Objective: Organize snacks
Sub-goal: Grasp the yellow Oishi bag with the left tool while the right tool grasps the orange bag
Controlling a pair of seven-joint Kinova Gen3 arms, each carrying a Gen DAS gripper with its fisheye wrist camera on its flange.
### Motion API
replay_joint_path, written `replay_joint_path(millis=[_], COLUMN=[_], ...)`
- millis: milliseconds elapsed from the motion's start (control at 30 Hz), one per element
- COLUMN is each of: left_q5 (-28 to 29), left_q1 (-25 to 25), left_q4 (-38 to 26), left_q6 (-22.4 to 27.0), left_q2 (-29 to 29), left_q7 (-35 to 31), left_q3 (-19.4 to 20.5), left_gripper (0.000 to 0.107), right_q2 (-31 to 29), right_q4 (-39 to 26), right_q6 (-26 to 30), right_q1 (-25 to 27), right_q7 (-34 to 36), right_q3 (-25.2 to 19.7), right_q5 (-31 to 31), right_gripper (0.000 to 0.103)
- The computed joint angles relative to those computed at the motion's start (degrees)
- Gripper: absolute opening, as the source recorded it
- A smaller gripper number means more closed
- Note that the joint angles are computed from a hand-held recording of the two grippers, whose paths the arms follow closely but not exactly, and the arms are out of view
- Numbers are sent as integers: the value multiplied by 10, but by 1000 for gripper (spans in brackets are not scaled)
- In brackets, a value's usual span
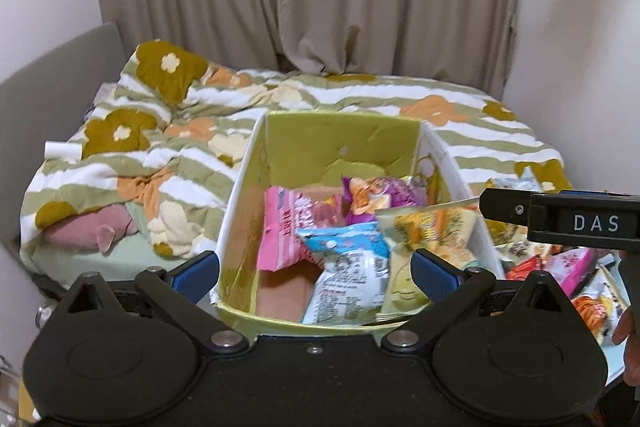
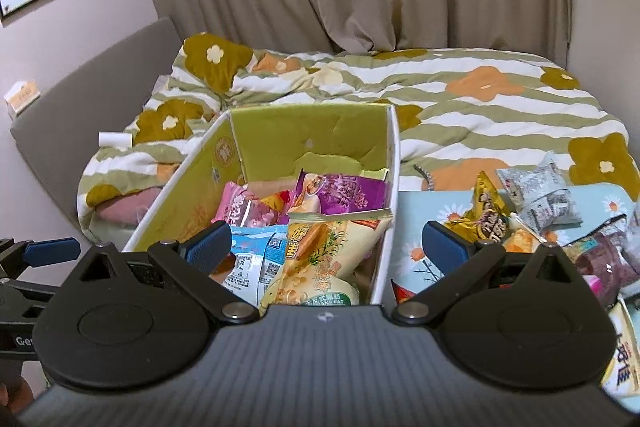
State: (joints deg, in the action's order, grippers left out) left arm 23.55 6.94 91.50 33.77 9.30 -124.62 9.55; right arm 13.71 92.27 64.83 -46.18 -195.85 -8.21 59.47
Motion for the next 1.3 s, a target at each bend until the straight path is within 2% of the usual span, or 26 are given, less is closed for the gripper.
replay_joint_path(millis=[200, 367, 567, 667, 800, 967, 1100, 1300], left_q5=[79, 135, 152, 133, 93, 29, -8, -75], left_q1=[-21, -10, 34, 68, 116, 170, 198, 242], left_q4=[11, 30, 50, 57, 56, 51, 45, 27], left_q6=[18, 19, 3, -16, -29, -51, -54, -52], left_q2=[-18, -35, -47, -50, -39, -8, 24, 85], left_q7=[-89, -149, -166, -140, -98, -75, -90, -103], left_q3=[14, 14, 21, 30, 48, 74, 96, 110], left_gripper=[103, 103, 103, 103, 103, 103, 103, 103], right_q2=[-28, -53, -101, -137, -203, -275, -320, -359], right_q4=[13, 30, 80, 116, 173, 231, 272, 327], right_q6=[78, 165, 258, 280, 264, 225, 171, 62], right_q1=[-29, -44, -42, -24, 13, 59, 90, 130], right_q7=[-36, -65, -82, -83, -74, -15, 32, 98], right_q3=[-19, -45, -83, -100, -116, -107, -83, -22], right_q5=[9, 7, -14, -36, -72, -110, -126, -140], right_gripper=[103, 103, 103, 103, 103, 103, 103, 103])
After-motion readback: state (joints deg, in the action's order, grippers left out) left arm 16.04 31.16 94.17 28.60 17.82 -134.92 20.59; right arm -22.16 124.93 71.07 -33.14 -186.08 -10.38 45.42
